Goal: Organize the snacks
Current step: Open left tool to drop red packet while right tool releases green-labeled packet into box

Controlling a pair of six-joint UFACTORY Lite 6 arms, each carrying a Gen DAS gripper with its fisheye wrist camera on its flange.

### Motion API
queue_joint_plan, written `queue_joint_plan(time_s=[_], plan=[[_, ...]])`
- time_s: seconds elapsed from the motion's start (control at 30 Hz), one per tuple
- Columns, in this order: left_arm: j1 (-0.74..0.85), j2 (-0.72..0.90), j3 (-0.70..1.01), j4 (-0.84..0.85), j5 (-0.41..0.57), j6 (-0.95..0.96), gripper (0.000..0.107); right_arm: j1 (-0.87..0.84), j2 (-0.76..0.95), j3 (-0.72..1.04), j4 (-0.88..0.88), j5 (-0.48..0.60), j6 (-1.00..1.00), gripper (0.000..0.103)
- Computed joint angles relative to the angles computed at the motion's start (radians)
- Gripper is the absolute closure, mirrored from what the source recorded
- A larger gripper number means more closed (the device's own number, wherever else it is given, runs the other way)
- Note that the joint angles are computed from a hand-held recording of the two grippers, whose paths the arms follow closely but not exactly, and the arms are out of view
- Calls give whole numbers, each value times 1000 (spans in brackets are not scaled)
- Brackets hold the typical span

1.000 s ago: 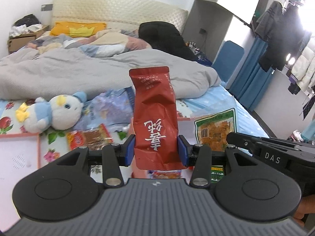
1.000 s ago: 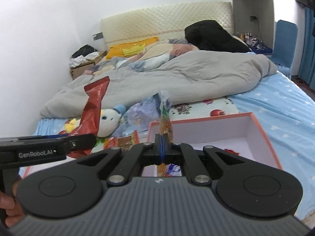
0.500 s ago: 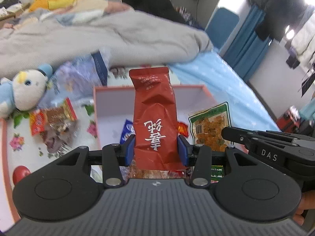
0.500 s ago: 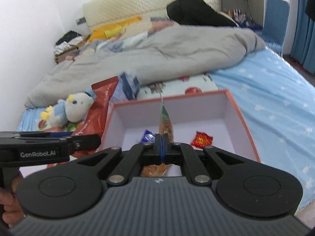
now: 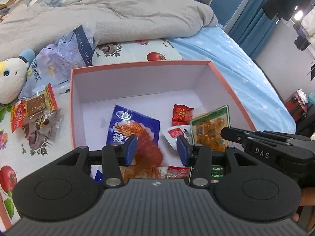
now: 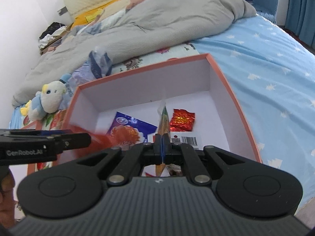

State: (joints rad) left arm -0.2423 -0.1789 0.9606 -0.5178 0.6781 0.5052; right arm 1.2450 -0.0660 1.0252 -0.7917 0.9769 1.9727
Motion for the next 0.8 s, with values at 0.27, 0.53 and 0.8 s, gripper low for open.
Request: queue_joint_plan(time_s=[0.27, 0.53, 0.8], plan=[[-21, 52, 30, 25, -30, -29, 57, -46, -57, -96, -5, -69, 22, 37], [4, -44, 24, 14, 15, -14, 57, 23, -69, -38, -26, 50, 44, 39], [108, -229, 22, -32, 157, 55, 56, 183, 0, 154, -71, 283, 64, 39]])
